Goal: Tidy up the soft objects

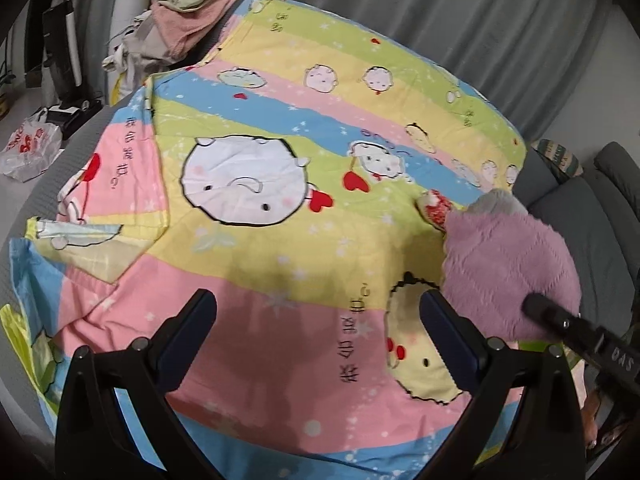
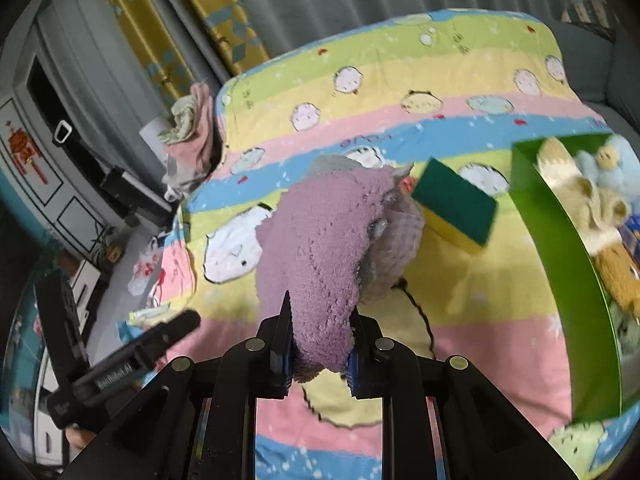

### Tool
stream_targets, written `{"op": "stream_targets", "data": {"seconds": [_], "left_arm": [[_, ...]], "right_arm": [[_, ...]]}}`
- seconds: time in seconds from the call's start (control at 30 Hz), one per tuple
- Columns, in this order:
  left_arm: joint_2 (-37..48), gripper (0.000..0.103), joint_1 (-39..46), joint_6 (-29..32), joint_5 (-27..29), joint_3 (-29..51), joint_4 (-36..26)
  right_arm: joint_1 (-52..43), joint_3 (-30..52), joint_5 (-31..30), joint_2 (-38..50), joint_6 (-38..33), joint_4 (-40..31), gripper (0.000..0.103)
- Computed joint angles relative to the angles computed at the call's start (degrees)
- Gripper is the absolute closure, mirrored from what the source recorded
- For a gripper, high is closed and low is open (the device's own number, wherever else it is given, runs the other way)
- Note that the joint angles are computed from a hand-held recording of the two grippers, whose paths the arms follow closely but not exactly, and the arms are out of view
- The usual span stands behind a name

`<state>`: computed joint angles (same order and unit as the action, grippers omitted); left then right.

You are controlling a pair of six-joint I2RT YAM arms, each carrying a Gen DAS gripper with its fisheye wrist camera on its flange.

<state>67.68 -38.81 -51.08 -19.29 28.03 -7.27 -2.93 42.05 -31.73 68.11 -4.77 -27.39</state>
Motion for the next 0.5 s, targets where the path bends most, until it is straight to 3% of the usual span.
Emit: {"op": "stream_targets", "data": {"seconds": [0.33, 0.5], "left_arm": [[8.2, 0.002, -0.5, -0.6, 1.4, 3.1, 3.1], [10.4, 0.002, 1.3, -1.1, 3.6, 3.3, 3.8]], "right_arm": [[-8.6, 1.6, 0.2, -7.0, -12.9, -15.3, 0.082], [-3.1, 0.6, 2.7, -1.1, -12.3, -12.0, 0.082]]}}
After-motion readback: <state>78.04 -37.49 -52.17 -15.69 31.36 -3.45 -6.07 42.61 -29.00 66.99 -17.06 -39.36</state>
